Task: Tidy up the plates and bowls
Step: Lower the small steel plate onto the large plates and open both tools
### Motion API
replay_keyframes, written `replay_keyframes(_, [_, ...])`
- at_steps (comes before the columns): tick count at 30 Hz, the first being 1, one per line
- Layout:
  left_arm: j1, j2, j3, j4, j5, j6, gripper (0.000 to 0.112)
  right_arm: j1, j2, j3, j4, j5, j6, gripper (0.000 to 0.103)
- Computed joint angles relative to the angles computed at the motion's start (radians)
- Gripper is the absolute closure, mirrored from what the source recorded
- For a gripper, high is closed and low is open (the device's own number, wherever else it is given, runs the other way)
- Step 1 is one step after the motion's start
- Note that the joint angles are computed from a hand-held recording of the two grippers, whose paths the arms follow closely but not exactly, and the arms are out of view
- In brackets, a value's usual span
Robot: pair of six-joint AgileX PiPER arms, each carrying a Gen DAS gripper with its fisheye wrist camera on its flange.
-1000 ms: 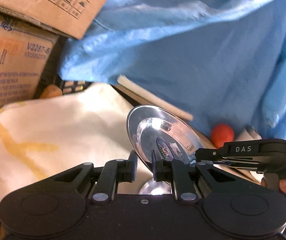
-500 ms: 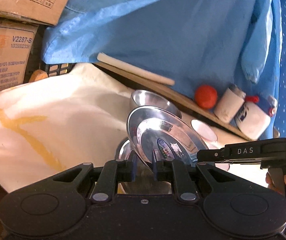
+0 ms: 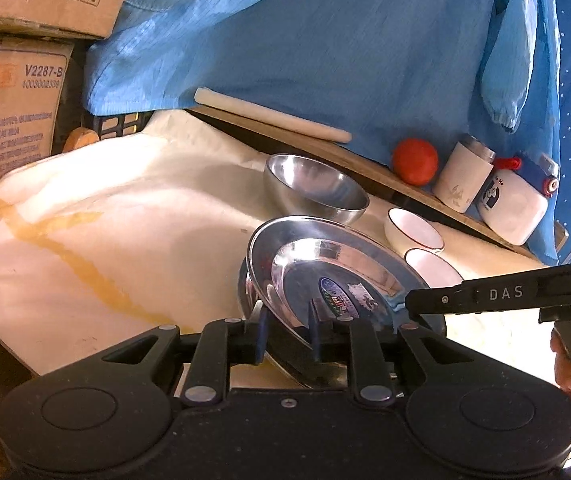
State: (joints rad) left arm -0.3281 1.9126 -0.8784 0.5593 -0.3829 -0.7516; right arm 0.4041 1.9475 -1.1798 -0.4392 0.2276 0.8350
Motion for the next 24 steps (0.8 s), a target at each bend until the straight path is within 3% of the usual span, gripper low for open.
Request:
replay_keyframes(12, [-0.029, -0.009, 0.004, -0.134, 0.029, 0.141, 0.088, 0.003, 0.005, -0.010, 0.062, 0.019, -0.083, 0.078])
replay_keyframes(24, [-0.026, -0.014, 0.005, -0.121, 0.037, 0.140, 0.087, 0.003, -0.003, 0.000, 0.104, 0.015, -0.134, 0.077])
